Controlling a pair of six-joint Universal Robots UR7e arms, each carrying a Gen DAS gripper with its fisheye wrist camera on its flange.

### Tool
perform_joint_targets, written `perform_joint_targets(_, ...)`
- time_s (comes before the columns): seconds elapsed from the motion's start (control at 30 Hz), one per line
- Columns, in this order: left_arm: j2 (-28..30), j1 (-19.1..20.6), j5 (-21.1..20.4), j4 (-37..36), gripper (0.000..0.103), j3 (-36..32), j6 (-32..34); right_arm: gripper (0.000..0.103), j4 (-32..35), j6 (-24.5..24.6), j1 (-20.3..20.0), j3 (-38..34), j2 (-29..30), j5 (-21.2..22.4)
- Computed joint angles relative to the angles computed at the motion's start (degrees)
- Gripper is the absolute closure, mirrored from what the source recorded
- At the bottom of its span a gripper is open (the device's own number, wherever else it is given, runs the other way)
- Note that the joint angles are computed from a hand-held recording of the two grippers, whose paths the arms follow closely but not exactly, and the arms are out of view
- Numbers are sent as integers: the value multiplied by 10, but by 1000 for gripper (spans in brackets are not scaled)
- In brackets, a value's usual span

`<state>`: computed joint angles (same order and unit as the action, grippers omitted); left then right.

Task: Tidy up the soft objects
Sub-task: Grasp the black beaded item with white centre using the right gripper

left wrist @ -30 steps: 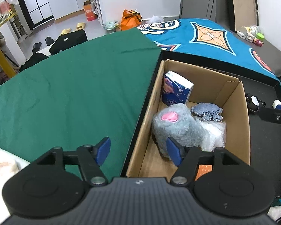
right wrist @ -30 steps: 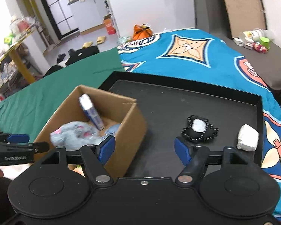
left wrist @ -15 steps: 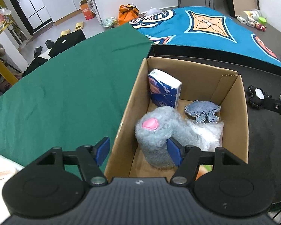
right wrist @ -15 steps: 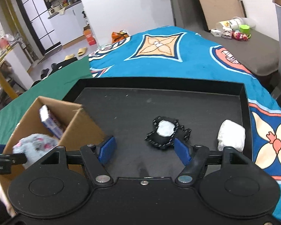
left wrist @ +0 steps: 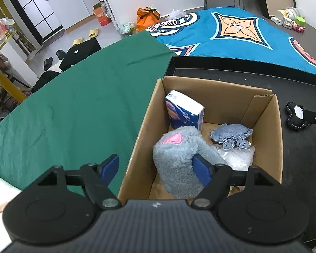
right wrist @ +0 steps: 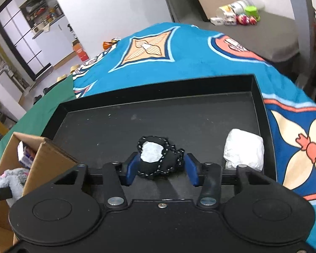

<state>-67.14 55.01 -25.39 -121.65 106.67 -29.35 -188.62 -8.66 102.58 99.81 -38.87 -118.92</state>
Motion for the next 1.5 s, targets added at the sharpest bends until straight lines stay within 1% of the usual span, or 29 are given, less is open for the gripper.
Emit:
perform_joint_targets(0.13, 2, -1, -2, 5, 27, -2, 3, 59, 0, 19, -7, -2, 1, 2)
perform_joint_targets(0.2, 2, -1, -3, 3, 27, -2, 4, 65, 6, 27, -11, -3, 1, 3)
perform_joint_targets(0.27, 2, 0, -6, 2, 27, -1, 4, 68, 10, 37, -16, -4, 2, 7)
perform_joint_targets(0.33, 1, 0, -8, 2, 27, -2, 4, 79, 5, 36, -17, -5, 3, 10)
perform_joint_targets(0.37, 1, 0, -9, 2, 27, -1, 4, 92, 9, 36, -18, -4, 2, 12)
perform_joint_targets(0.43, 0, 0, -10, 5, 27, -2, 1, 96, 16, 40, -19, -2, 0, 14)
perform_joint_targets(0.47, -1, 1, -11, 5, 27, -2, 2, 103, 16, 40, -19, -1, -1, 14)
perform_joint_targets(0.63, -5, -1, -12, 2, 27, 2, 3, 103, 6, 25, -13, 7, -6, 16)
perform_joint_targets(0.77, -15, -5, -13, -4, 27, 11, 5, 103, 6, 27, -8, 10, -10, 15)
perform_joint_targets(0.83, -21, -7, -13, -11, 27, 18, 8, 100, 3, 45, -9, 9, -12, 25)
perform_joint_targets(0.87, -24, -7, -15, -16, 27, 20, 11, 94, 4, 49, -9, 8, -13, 29)
perform_joint_targets(0.9, -25, -7, -15, -16, 27, 21, 10, 76, 4, 53, -7, 5, -12, 23)
perform_joint_targets(0.97, -28, -6, -15, -16, 27, 23, 7, 56, 2, 55, -5, 4, -7, 20)
perform_joint_targets(1.07, -31, -6, -18, -20, 27, 26, 12, 56, -3, 40, -2, -3, 2, 22)
perform_joint_targets(1.2, -31, -7, -16, -28, 27, 23, 25, 54, 9, 20, 2, -18, 18, 32)
perform_joint_targets(1.23, -30, -8, -15, -32, 27, 23, 30, 52, 9, 15, 3, -21, 21, 30)
perform_joint_targets(1.3, -29, -8, -17, -37, 27, 20, 38, 45, 13, 12, 5, -28, 29, 20)
perform_joint_targets(1.5, -11, 0, -20, -32, 27, 1, 50, 45, 10, -4, 7, -37, 40, 4)
